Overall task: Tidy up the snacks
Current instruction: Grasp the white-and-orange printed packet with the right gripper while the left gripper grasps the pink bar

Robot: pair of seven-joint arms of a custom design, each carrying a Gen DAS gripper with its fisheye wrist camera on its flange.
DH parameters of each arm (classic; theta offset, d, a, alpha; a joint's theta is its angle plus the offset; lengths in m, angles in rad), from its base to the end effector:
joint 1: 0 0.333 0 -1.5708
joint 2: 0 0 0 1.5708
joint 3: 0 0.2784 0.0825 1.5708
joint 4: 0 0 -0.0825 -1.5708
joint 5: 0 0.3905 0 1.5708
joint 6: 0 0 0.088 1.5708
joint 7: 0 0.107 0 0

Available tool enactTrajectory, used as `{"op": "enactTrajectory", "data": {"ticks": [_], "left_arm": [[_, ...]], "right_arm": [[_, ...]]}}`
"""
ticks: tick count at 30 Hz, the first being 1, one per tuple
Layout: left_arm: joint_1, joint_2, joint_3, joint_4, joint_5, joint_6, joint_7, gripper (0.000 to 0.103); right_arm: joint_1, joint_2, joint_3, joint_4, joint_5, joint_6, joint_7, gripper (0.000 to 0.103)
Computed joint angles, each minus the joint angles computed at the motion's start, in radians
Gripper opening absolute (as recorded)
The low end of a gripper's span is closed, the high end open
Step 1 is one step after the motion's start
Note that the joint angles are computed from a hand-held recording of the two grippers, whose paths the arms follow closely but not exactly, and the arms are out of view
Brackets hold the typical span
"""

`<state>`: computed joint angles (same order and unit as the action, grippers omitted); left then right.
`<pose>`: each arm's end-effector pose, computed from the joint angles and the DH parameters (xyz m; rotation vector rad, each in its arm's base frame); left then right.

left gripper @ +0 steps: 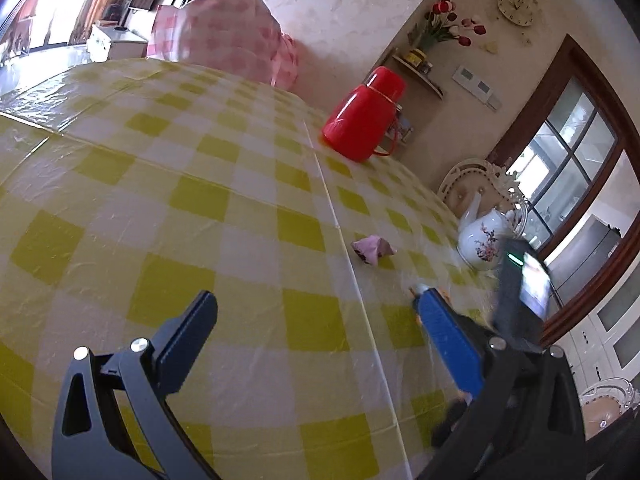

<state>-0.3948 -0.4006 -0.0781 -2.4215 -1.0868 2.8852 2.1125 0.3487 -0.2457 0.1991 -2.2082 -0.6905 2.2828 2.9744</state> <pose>0.4496 -0.1746 0.4964 -1.8118 1.9541 -1.4591 0.4536 0.2638 0.4795 -1.3719 2.2424 -0.7773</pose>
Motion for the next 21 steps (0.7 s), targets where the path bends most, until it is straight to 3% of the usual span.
{"op": "enactTrajectory", "data": {"ticks": [4, 10, 16, 21], "left_arm": [[0.002, 0.013, -0.005, 0.009, 0.027, -0.019, 0.001, 0.101], [-0.010, 0.095, -0.042, 0.077, 0.130, 0.003, 0.108, 0.101], [0.076, 0.347, -0.164, 0.321, 0.568, -0.048, -0.095, 0.101], [0.070, 0.555, -0.176, 0.569, 0.867, -0.112, -0.201, 0.101]], "right_arm": [[0.045, -0.223, 0.048, -0.190, 0.004, 0.076, 0.076, 0.036], [0.092, -0.411, 0.129, -0.327, 0.062, 0.054, 0.146, 0.036], [0.092, -0.435, 0.134, -0.341, 0.094, 0.055, 0.130, 0.037], [0.094, -0.442, 0.123, -0.355, 0.114, 0.111, 0.107, 0.037]]}}
